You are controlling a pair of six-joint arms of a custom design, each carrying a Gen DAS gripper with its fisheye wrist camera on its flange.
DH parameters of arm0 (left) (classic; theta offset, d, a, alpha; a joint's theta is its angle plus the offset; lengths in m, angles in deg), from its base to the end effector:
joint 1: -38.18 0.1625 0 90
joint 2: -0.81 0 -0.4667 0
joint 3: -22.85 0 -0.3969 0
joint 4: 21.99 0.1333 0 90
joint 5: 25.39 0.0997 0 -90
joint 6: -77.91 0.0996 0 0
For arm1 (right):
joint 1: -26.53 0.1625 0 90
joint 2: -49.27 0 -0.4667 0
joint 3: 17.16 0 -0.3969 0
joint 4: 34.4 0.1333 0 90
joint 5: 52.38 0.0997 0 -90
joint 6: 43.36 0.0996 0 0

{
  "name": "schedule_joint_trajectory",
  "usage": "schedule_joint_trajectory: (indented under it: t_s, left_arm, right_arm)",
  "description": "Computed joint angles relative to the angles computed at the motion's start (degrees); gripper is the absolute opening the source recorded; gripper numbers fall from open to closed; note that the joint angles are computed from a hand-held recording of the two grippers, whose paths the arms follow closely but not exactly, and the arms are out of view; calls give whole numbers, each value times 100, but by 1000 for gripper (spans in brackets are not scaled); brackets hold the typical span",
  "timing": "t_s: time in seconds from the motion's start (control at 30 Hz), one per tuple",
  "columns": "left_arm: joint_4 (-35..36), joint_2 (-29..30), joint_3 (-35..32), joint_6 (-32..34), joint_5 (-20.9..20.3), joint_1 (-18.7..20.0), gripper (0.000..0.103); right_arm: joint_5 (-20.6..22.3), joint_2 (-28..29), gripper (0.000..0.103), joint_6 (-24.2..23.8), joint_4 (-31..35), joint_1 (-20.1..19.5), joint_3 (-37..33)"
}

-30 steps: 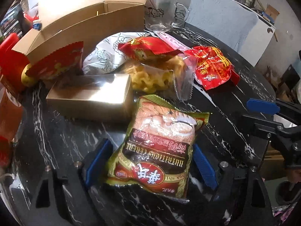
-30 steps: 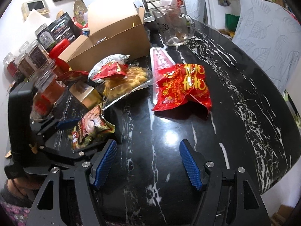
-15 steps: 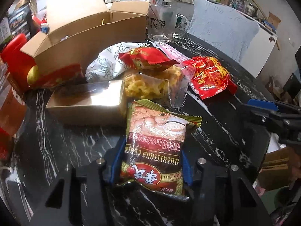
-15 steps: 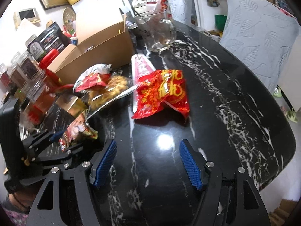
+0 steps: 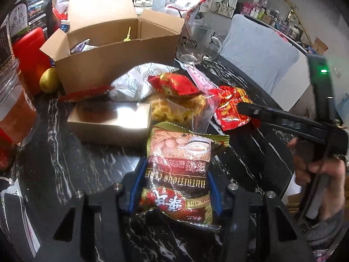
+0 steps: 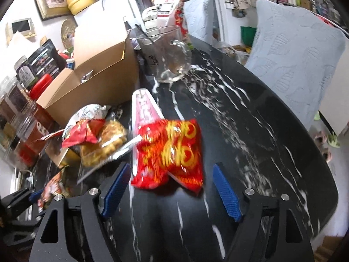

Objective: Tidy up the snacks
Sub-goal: 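Grasp the peanut snack bag with the left gripper while the right gripper grasps the red bag, then lift the peanut bag with the left gripper while the right gripper lifts the red bag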

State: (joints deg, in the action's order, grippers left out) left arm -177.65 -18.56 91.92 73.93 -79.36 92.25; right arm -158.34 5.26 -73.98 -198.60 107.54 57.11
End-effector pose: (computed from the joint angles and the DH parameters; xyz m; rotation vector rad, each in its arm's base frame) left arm -0.3229 -0.7725 -0.0354 0.5955 2.5066 -0.6248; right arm -0.0230 -0.8232 0.2870 0.3309 -2.4869 0.8318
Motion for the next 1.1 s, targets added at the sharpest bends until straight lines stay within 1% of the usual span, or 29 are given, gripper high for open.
schedule_joint_trajectory:
  t_s: [0.13, 0.3, 0.33, 0.37, 0.4, 0.43, 0.47, 0.7, 0.83, 1.0, 1.1]
  left_arm:
    - [-24, 20, -46, 4, 75, -9, 50]
    - [6, 33, -100, -40, 66, -6, 50]
    - [29, 64, -148, -50, 69, -5, 50]
    - [39, 66, -148, -58, 71, -5, 50]
    - [47, 66, -150, -63, 71, -4, 50]
    - [72, 72, -165, -73, 64, 0, 50]
    - [91, 78, -180, -83, 57, 6, 50]
    - [57, 40, -116, -139, 18, 17, 50]
    - [-42, -3, -34, -108, 1, 16, 50]
    - [-316, -94, 202, -67, -6, -12, 50]
    - [-609, -167, 400, 40, 11, -59, 50]
  right_arm:
    - [-3, 251, 78, -61, 294, 3, -423]
    - [-31, 391, 78, -94, 466, -25, -643]
    - [-15, 392, 73, -129, 422, -33, -626]
    - [14, 385, 62, -207, 297, -39, -570]
    - [-68, 408, 60, -408, 56, -31, -506]
    - [-111, 406, 56, -478, 49, -26, -492]
    - [-98, 397, 54, -539, -29, -33, -449]
    - [100, 193, 51, -189, 33, -102, -214]
    - [67, 33, 50, -101, -45, -118, 42]
    - [156, -224, 49, 110, -143, -152, 462]
    - [282, -397, 49, 213, -204, -172, 761]
